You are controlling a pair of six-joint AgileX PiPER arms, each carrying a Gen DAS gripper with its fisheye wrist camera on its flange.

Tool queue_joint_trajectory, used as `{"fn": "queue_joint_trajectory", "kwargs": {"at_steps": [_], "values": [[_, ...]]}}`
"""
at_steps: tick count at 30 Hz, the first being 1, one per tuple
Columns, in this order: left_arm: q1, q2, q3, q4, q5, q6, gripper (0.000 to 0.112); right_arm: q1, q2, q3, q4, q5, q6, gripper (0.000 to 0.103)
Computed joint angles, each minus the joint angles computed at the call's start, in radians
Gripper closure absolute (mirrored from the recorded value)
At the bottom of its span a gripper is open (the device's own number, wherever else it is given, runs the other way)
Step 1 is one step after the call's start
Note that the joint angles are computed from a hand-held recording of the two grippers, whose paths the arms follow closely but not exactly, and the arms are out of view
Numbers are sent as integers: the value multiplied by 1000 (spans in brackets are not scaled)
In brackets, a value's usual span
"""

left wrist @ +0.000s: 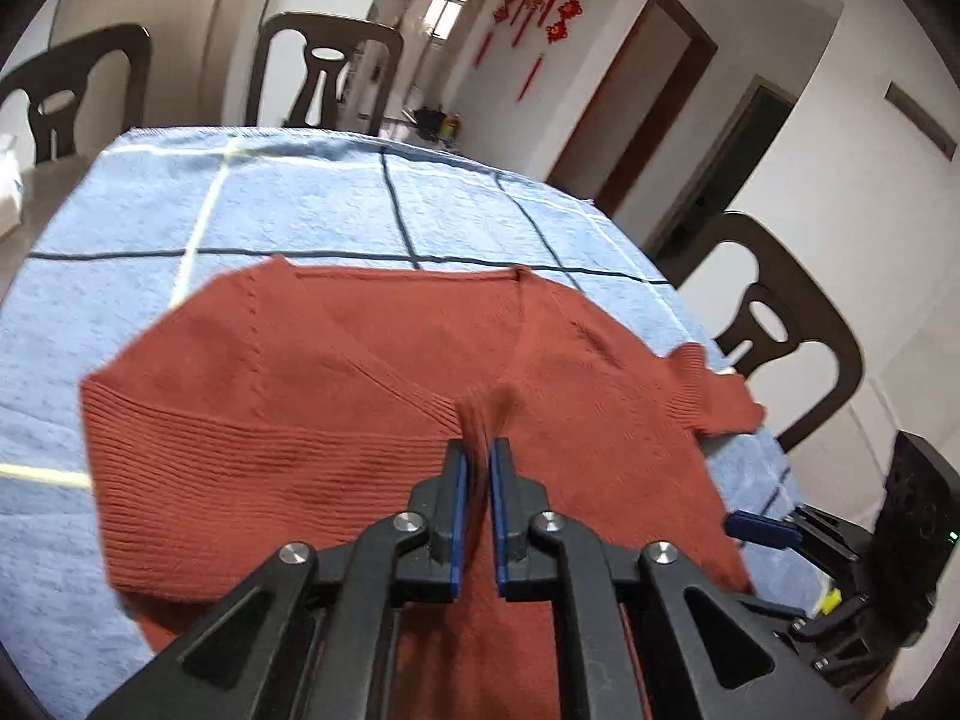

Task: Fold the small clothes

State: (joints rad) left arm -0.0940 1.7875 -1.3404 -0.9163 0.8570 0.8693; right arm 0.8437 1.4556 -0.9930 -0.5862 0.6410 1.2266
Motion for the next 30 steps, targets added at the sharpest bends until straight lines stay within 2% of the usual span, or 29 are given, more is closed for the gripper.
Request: {"fn": "queue_joint_trajectory", "kwargs": {"at_steps": [2, 3, 5, 8, 10, 12, 14, 17, 19, 20, 21, 26, 28, 30], "values": [[37, -40, 29, -41, 30, 53, 76, -12, -3, -6, 13, -7, -15, 33], [61, -65, 46, -63, 39, 82, 74, -19, -1, -12, 20, -14, -24, 33], [108, -99, 59, -67, 45, 107, 74, -43, 13, -31, 49, -49, -60, 33], [161, -112, 55, -12, -2, 95, 74, -93, 68, -89, 153, -110, -172, 33], [186, -103, 50, 46, -36, 61, 74, -126, 135, -155, 253, -132, -276, 43], [210, -69, 37, 73, -31, 43, 74, -162, 211, -226, 370, -138, -386, 52], [211, -50, 48, 94, -52, 31, 74, -203, 284, -288, 515, -151, -524, 53], [203, -40, 74, 79, -70, 61, 74, -235, 372, -368, 600, -124, -602, 53], [195, -39, 87, 65, -77, 83, 74, -245, 420, -415, 606, -97, -601, 69], [198, -33, 85, 64, -71, 94, 74, -246, 425, -426, 592, -89, -592, 86], [192, -29, 86, 69, -74, 93, 74, -252, 428, -435, 612, -85, -615, 96], [173, -26, 92, 63, -83, 113, 74, -268, 379, -445, 542, -107, -583, 97], [160, -12, 84, 76, -88, 111, 74, -288, 388, -461, 549, -106, -605, 97], [140, 10, 75, 108, -113, 82, 74, -330, 429, -485, 640, -87, -686, 96]]}}
